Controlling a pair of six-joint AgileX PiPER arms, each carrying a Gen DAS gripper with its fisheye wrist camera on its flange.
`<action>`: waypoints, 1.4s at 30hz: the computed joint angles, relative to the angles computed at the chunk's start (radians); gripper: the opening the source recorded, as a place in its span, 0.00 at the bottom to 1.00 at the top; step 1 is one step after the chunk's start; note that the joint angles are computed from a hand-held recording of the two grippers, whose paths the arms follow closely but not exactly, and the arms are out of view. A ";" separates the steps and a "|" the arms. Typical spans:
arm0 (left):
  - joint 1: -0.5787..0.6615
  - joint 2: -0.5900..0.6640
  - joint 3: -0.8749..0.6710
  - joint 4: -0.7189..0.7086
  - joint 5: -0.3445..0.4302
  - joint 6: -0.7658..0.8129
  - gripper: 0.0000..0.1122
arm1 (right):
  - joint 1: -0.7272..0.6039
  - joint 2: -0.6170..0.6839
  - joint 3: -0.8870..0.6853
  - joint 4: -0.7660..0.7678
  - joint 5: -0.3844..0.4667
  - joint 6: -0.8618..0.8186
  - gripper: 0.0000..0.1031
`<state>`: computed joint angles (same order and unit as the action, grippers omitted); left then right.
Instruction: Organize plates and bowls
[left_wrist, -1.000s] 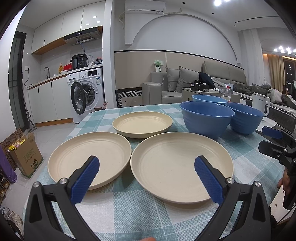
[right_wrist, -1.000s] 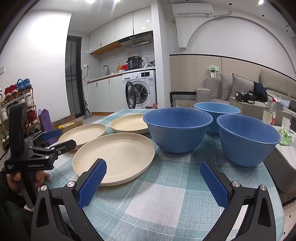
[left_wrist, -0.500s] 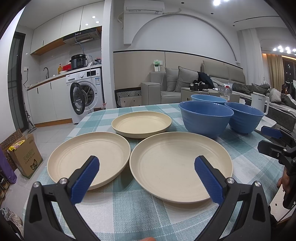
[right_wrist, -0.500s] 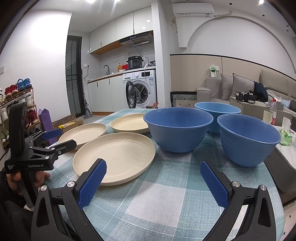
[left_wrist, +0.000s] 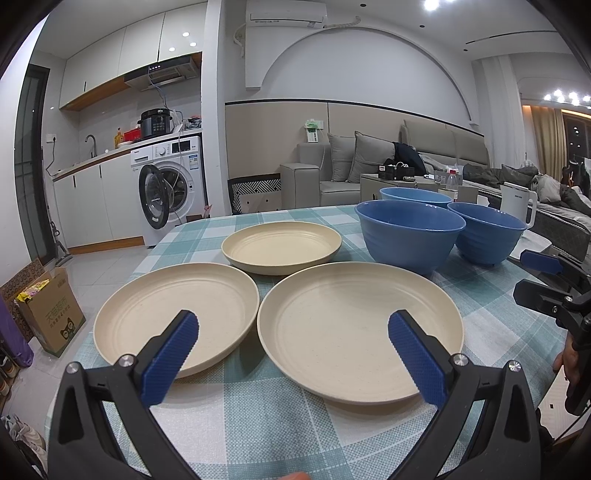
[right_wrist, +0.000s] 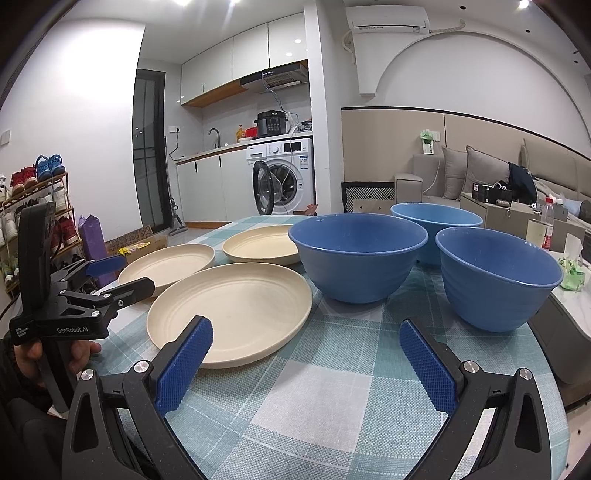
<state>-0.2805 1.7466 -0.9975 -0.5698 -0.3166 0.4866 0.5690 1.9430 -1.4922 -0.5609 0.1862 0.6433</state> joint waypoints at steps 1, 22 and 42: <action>-0.001 -0.001 0.000 -0.003 0.000 0.003 0.92 | 0.000 0.000 0.000 0.003 0.001 -0.003 1.00; 0.000 0.003 -0.007 -0.054 0.008 0.068 0.92 | -0.001 0.016 -0.012 -0.003 -0.002 0.002 1.00; -0.011 -0.033 -0.049 -0.303 0.028 0.301 0.92 | -0.028 0.032 -0.086 0.221 0.066 -0.245 1.00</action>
<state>-0.2910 1.7138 -1.0464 -0.8728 -0.2888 0.7873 0.5408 1.9750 -1.5784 -0.3399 0.2521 0.3985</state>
